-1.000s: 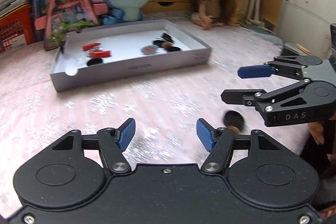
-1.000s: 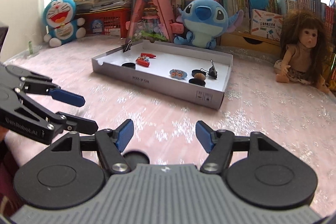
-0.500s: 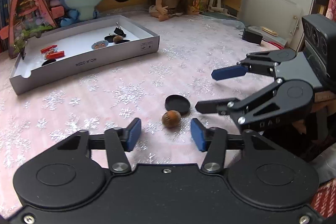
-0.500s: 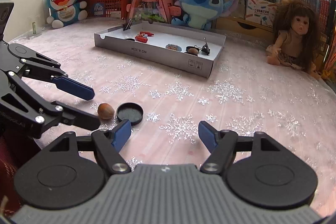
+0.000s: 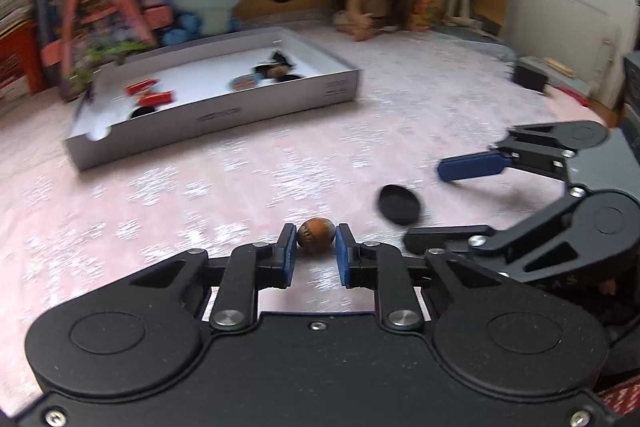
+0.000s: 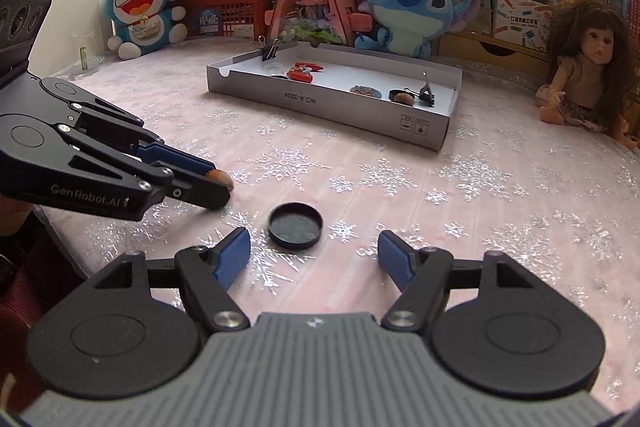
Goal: Organize rigid objects
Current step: 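Close the left gripper on the brown nut while the right gripper grasps the black lid, then carry the brown nut in the left tool into the tray while the right carries the lid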
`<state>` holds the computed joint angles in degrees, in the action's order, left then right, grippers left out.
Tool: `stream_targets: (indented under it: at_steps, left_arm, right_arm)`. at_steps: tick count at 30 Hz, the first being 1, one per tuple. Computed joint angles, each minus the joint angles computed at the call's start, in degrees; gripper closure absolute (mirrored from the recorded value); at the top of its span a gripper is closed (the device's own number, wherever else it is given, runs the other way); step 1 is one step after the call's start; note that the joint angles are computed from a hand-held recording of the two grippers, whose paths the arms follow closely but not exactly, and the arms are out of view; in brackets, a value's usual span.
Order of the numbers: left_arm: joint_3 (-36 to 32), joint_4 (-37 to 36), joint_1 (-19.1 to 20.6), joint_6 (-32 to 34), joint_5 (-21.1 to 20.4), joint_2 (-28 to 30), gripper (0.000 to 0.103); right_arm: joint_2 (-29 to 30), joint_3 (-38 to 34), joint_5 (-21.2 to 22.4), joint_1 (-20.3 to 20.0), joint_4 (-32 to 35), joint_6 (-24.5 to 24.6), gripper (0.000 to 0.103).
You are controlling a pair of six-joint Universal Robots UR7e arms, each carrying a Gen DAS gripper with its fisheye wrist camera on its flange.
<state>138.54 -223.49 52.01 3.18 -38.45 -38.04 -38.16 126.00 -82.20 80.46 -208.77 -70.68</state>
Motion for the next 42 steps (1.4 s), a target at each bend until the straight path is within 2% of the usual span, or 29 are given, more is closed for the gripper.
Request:
stream_targets:
  at_steps: [6, 12, 14, 18, 22, 29, 42]
  left_arm:
    - [1.2, -0.3, -1.2, -3.9, 6.3, -0.1, 0.083]
    - [2.1, -1.5, -1.2, -6.3, 7.6, -0.2, 0.083]
    - [2.3, -2.2, -1.2, -6.5, 7.8, 0.0, 0.083]
    - [2.7, -3.9, -1.4, -7.3, 8.4, 0.3, 0.083]
    - [3.2, -6.4, -2.0, -6.9, 9.3, 1.0, 0.083]
    - [3.4, -7.7, -1.9, -8.0, 10.6, 1.4, 0.083]
    - [2.2, -9.2, -1.5, -6.3, 11.3, 1.6, 0.083]
  right_arm:
    - [1.6, -0.3, -3.0, 1.9, -3.4, 2.4, 0.026]
    - [2.3, -0.4, -4.1, 2.8, -4.1, 3.5, 0.033]
    - [2.5, -0.5, -4.0, 2.9, -3.9, 3.8, 0.037]
    - [2.9, -0.8, -3.0, 2.8, -3.7, 4.0, 0.052]
    - [4.0, -1.5, -2.1, 2.9, -4.9, 6.7, 0.065]
    - [4.7, -1.7, -1.4, 3.2, -5.6, 6.9, 0.065]
    - [5.3, -3.1, -1.1, 3.6, -8.1, 9.9, 0.065]
